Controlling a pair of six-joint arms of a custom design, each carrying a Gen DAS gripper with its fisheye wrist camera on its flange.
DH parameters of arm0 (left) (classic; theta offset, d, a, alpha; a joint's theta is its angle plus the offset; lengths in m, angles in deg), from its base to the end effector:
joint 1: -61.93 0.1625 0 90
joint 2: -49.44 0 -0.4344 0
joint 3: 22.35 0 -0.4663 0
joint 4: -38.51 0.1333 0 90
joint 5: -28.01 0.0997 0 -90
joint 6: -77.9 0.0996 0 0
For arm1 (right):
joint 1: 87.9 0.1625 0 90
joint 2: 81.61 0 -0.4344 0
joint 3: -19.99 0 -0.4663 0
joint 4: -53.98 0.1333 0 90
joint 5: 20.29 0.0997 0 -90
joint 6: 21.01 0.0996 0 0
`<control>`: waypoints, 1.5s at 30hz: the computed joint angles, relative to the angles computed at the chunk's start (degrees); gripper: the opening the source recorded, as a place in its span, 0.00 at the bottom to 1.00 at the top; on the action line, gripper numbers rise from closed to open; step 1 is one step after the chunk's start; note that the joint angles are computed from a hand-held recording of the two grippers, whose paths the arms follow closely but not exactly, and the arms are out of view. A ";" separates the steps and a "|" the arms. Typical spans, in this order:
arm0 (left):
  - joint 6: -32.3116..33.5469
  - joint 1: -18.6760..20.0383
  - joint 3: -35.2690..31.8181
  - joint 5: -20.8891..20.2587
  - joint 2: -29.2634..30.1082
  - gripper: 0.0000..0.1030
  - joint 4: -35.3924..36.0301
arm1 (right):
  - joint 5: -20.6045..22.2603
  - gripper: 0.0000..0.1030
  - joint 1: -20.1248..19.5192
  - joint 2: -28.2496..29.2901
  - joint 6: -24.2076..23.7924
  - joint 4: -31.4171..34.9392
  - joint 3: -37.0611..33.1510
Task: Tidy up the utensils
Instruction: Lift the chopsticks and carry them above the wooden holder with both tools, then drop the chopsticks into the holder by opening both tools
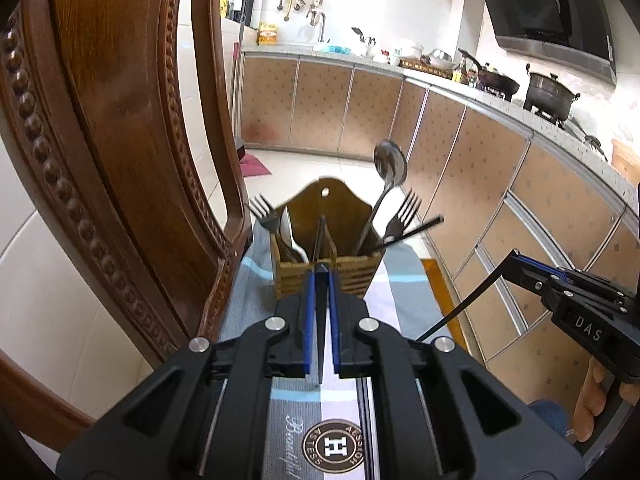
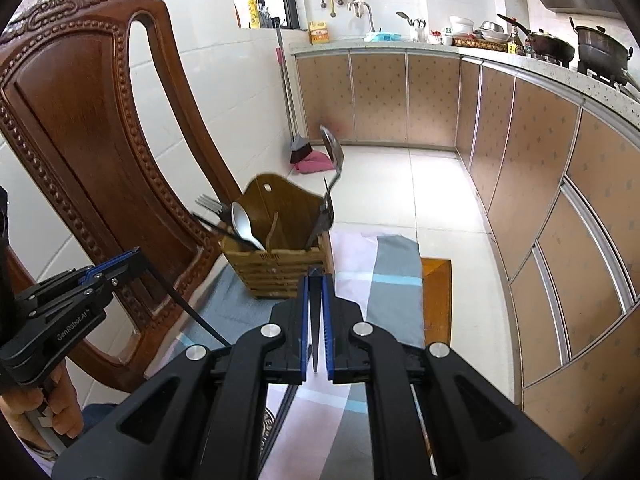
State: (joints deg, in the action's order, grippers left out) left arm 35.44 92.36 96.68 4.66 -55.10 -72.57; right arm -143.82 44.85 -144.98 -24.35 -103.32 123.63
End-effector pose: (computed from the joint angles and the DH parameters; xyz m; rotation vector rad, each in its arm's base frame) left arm -0.2707 -0.4197 0.4385 0.2456 2.1937 -1.2073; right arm 0.5171 -0.4440 0.2208 0.8506 -2.4837 0.8585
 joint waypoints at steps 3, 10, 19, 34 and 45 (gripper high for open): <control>3.67 -0.45 -1.56 1.46 0.79 0.06 -3.58 | 0.81 0.07 0.47 0.62 -0.97 -0.47 -1.94; 21.01 -2.94 -6.51 8.55 4.89 0.06 -22.88 | 0.50 0.07 2.19 3.95 -4.85 -4.62 -9.00; 48.37 1.41 -13.28 9.11 15.12 0.06 -55.16 | 1.32 0.07 2.69 9.59 -9.14 -8.89 -16.56; 42.86 10.46 -9.21 3.89 16.62 0.06 -51.30 | 0.61 0.07 -1.36 15.06 -8.58 -7.79 -16.93; 31.43 9.63 -3.86 5.27 9.71 0.14 -40.26 | -0.01 0.35 -1.15 12.17 -6.23 -5.98 -13.67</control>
